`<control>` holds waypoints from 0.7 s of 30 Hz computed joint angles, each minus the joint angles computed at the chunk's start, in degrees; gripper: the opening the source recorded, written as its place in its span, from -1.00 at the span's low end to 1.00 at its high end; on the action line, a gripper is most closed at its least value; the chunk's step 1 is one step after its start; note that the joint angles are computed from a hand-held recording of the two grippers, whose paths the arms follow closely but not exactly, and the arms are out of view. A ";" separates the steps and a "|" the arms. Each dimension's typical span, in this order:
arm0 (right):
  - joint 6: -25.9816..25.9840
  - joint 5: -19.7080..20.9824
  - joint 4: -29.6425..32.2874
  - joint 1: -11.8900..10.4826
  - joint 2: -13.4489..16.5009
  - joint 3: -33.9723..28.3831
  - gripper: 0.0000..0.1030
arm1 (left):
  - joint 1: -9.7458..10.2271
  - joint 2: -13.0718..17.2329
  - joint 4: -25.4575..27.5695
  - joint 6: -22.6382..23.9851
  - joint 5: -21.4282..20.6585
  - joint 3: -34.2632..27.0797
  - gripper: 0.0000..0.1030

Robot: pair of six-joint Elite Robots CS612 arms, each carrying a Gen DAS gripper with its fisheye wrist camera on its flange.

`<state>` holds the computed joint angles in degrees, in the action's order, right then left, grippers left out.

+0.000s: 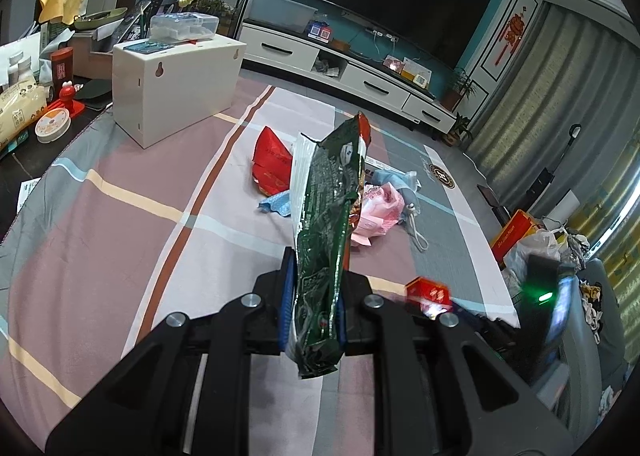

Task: Collect trash
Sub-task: 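Lift the green snack bag with the left tool while the right tool lifts the red box, then carry the snack bag and red box in both tools to the black bin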

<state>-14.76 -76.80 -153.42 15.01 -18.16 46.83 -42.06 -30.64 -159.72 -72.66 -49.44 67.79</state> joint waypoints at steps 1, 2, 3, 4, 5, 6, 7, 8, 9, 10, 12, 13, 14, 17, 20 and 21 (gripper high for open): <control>0.71 1.24 -1.25 -0.30 -0.55 0.76 0.14 | -0.02 0.03 -0.02 0.29 0.13 -0.04 -0.65; 1.23 2.09 -2.38 -0.52 -0.98 1.39 0.14 | -0.11 0.08 0.10 0.55 0.38 -0.20 -0.65; 1.97 3.38 -4.04 -0.86 -1.61 2.32 0.14 | -0.18 0.10 0.13 0.74 0.57 -0.31 -0.65; 2.75 4.79 -5.50 -1.25 -2.24 3.19 0.14 | -0.30 0.17 0.13 1.08 0.88 -0.53 -0.65; 3.38 6.06 -6.63 -1.61 -2.81 3.92 0.14 | -0.40 0.23 0.22 1.33 1.08 -0.78 -0.65; 3.98 7.32 -7.67 -1.96 -3.31 4.57 0.14 | -0.50 0.33 0.14 1.93 1.30 -1.08 -0.65; 4.75 8.85 -9.00 -2.39 -3.96 5.49 0.14 | -0.62 0.43 0.19 2.43 1.57 -1.39 -0.65; 5.19 9.90 -9.70 -2.70 -4.34 5.79 0.14 | -0.76 0.55 0.37 3.08 1.98 -1.82 -0.65; 5.85 11.17 -11.12 -3.15 -4.86 6.50 0.14 | -0.95 0.72 0.59 3.87 2.58 -2.36 -0.65; 6.65 12.20 -12.82 -3.61 -5.41 7.26 0.14 | -1.10 0.88 0.72 4.47 3.03 -2.86 -0.65; 8.09 13.64 -15.86 -4.38 -6.33 8.61 0.14 | -1.48 1.44 0.32 6.61 3.81 -4.36 -0.65; 9.03 14.43 -17.55 -4.84 -6.80 9.25 0.14 | -1.59 1.69 0.00 7.57 3.85 -4.98 -0.65; 9.73 14.92 -18.91 -5.23 -7.13 9.86 0.14 | -1.76 2.11 -0.36 9.02 3.84 -6.03 -0.65; 12.71 15.90 -24.19 -6.55 -8.20 11.72 0.14 | -2.27 3.67 -0.81 13.34 4.21 -9.66 -0.65; 15.31 14.68 -29.76 -7.61 -9.10 13.55 0.14 | -2.72 5.82 -1.62 18.15 4.17 -14.28 -0.65; 16.01 14.19 -31.11 -7.97 -9.27 13.81 0.14 | -2.83 6.62 -2.11 19.50 3.88 -15.91 -0.65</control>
